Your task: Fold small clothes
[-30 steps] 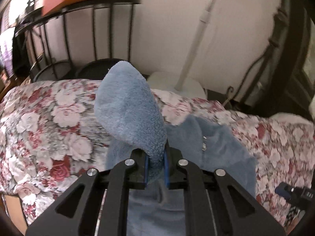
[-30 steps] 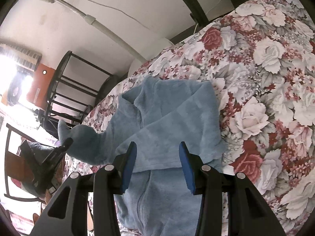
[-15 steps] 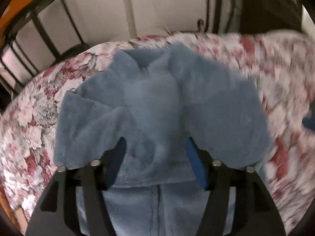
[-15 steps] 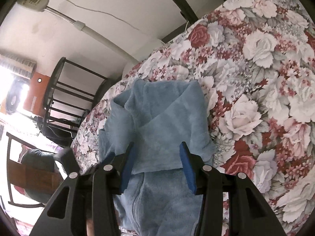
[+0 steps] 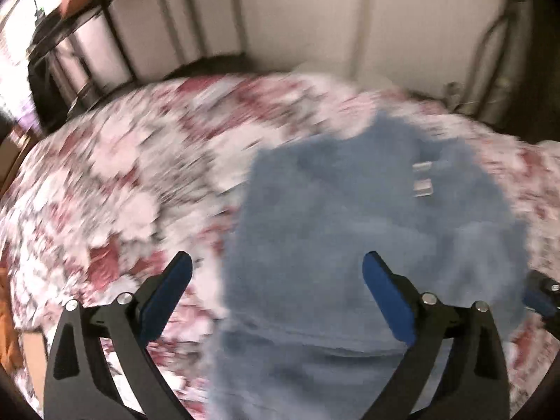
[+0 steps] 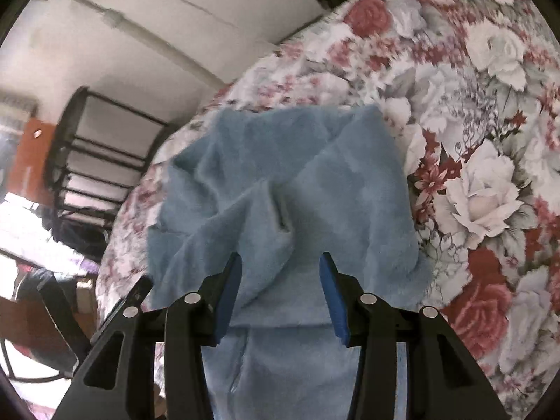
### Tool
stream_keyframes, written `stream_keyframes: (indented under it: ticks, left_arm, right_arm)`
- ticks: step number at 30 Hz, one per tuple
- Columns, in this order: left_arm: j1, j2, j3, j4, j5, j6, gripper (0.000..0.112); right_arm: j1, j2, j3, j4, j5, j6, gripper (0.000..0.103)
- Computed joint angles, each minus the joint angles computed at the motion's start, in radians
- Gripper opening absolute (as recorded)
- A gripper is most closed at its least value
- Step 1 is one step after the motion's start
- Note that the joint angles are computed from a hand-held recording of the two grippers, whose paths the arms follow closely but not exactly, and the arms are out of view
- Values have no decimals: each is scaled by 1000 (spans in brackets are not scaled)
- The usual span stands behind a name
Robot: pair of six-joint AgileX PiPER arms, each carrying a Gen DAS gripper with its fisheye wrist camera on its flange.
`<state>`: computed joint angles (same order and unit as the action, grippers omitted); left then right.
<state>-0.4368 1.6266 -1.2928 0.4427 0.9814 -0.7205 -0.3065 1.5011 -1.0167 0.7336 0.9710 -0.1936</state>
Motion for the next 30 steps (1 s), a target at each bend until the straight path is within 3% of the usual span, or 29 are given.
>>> stream_keyframes:
  ticks: [5, 7, 9, 13, 16, 18, 20, 22, 24, 26, 28, 30]
  left_arm:
    - [81, 41, 34, -9, -5, 17, 95]
    - [100, 45, 42, -13, -14, 28, 95]
    - [110, 58, 42, -12, -17, 23, 95]
    - [148, 75, 51, -57, -41, 31, 96]
    - [177, 69, 73, -120, -81, 51, 97]
    - [172, 93, 68, -164, -79, 92, 97]
    - [142, 106, 70, -117, -65, 54, 97]
    - [129, 95, 66, -86, -58, 35, 96]
    - [122, 54, 69, -66, -74, 12, 96]
    - [107, 19, 78, -12, -95, -33, 96]
    - [100, 17, 79, 7, -106, -45, 96]
    - [81, 101, 37, 19, -23, -25, 96]
  right_arm:
    - [9, 90, 29, 159, -63, -74, 39]
    - [58, 120, 13, 138, -93, -76, 37]
    - [98, 135, 19, 110, -138, -76, 10]
    - [117, 34, 54, 140, -212, -145, 9]
    - [107, -69, 97, 58, -265, -117, 9]
    - [95, -20, 134, -31, -271, -36, 10]
    - [50, 48, 167, 41, -224, -70, 10]
    - [29, 32, 147, 64, -201, -65, 16]
    - [33, -26, 132, 4, -244, 1, 23]
    - [53, -76, 130, -95, -310, 86, 23]
    - [55, -71, 112, -37, -297, 15, 23]
    - [87, -26, 81, 18, -263, -58, 21]
